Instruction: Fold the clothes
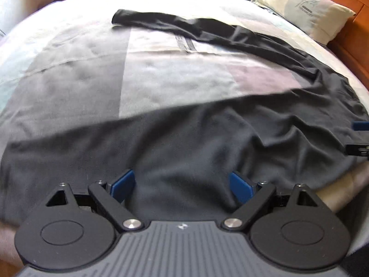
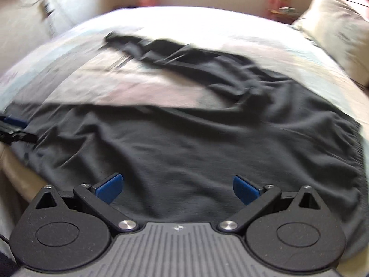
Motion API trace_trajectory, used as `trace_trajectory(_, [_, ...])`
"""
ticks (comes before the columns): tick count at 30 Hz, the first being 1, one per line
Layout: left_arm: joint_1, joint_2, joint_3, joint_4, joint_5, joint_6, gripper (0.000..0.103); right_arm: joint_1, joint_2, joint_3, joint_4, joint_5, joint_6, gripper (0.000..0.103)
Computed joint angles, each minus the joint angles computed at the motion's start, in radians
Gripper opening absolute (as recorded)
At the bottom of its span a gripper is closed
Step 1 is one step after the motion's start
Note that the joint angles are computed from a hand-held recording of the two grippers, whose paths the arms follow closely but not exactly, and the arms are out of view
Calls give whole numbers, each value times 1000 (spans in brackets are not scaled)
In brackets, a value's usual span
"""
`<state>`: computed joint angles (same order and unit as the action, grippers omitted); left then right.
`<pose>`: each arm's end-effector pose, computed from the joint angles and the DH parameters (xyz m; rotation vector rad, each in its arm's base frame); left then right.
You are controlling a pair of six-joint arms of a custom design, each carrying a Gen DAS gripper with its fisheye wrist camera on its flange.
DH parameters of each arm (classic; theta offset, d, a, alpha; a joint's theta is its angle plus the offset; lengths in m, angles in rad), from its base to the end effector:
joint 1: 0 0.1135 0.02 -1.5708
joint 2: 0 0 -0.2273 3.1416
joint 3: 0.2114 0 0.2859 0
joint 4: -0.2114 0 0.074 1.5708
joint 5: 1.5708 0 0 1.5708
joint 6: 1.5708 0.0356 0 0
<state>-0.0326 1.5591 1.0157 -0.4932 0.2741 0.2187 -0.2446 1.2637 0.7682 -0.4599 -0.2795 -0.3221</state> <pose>0.3423 -0.0208 0.1544 0.4186 2.5392 -0.2878 0.2820 -0.0603 0.1617 -0.2064 2.4682 0.1143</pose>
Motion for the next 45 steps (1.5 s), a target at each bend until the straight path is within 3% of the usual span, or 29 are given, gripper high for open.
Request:
trace_trajectory(3, [76,-15,14,-91,117,58,92,40,62,28,-42,34,23,103])
trace_trajectory(5, [121,-14,29,-96,151,64,92,53,39,-10,-12,54,20,103])
trace_trajectory(9, [150,17,78,-25,112,26,92,68,40,-3,-25,74,29,103])
trace_trajectory(20, [274,317,333,12,161,-4,92,59,39,-9,-16,70,25,103])
trace_trajectory(24, [276,254,293,6,87,-22,92,61,42,-5,-20,74,26,103])
trace_trajectory(32, [287,93,114,-150,355,92,93,64,47,-4,-15,78,32,103])
trace_trajectory(37, [325,83,78,-96,315,53,92,61,45,-6,-12,72,26,103])
trace_trajectory(40, [320,64,92,-65,134,-9,92,58,38,-14,-7,66,24,103])
trace_trajectory(45, [379,93,130,-70,211,-9,94,59,33,-20,-1,67,25,103])
